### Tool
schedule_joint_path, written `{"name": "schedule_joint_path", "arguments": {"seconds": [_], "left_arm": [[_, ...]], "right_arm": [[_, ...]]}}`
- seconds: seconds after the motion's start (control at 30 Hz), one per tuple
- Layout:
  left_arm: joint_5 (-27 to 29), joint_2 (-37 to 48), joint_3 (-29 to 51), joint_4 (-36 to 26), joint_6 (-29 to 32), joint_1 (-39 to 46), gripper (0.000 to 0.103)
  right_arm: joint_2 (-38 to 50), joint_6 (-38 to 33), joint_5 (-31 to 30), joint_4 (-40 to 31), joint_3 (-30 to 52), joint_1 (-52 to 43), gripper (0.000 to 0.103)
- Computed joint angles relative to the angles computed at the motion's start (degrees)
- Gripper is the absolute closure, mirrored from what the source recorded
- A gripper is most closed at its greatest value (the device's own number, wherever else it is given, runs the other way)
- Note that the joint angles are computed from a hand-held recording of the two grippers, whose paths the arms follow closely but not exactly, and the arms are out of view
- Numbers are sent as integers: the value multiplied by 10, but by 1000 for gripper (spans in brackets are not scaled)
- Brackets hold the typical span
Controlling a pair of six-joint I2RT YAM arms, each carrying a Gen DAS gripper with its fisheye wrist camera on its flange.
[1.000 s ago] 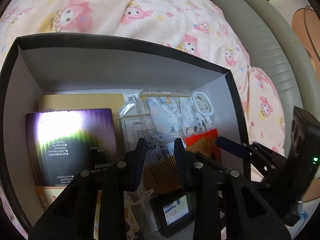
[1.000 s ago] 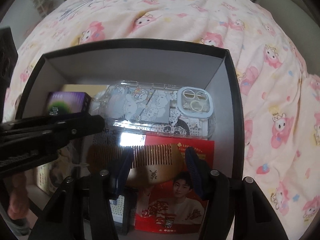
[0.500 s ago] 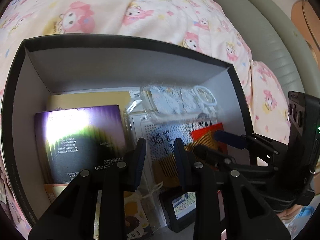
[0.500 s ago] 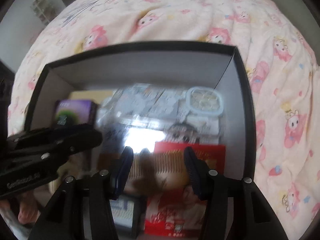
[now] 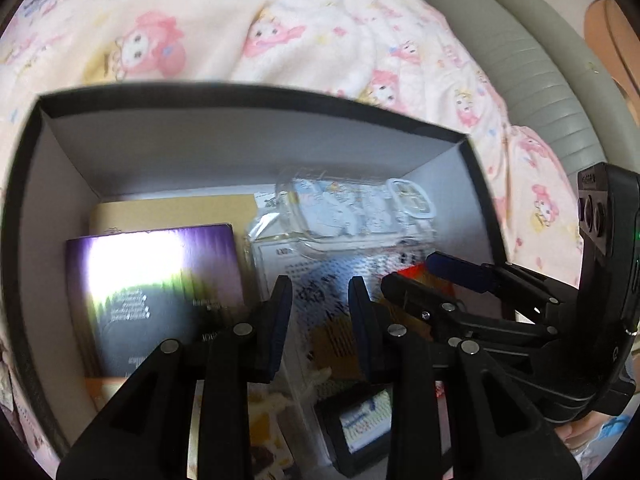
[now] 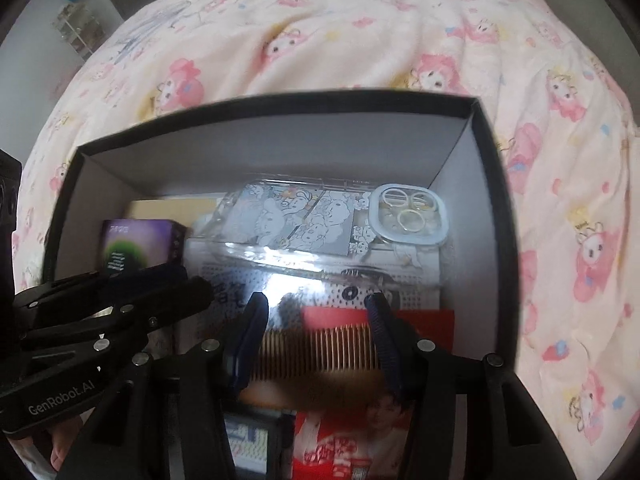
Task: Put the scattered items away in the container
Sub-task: 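Move the right gripper back toward the tube on the brown pouch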
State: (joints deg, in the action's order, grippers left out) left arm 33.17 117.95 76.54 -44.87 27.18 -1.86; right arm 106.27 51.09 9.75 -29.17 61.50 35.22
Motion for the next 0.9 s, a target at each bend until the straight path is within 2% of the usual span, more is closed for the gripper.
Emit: {"name": "schedule_joint_path", "arguments": {"seconds": [0.23, 0.3, 0.37, 0.5, 0.6, 0.77, 0.9], "left_arm": [[18, -194, -137, 15, 51, 56, 65], [31, -243, -154, -11, 80, 87, 65], [50, -267, -148, -64, 131, 134, 64], [70, -277, -113, -151, 222, 229, 62], [73, -264, -89, -186, 274, 299, 62], [61, -174, -16, -235, 340, 414, 61], [42, -92, 49, -228, 328, 470, 61]], "right_arm": [[-72, 107, 136, -95, 14, 124, 55], [-86, 146, 161, -118, 27, 158, 55], [-59, 145, 174, -131, 84, 169, 55], [-28, 175, 212, -209, 187, 244, 55], [39, 149, 218, -236, 289, 264, 55], [146, 88, 169, -216, 423, 280, 55], [257, 39, 105, -212, 561, 273, 55]]}}
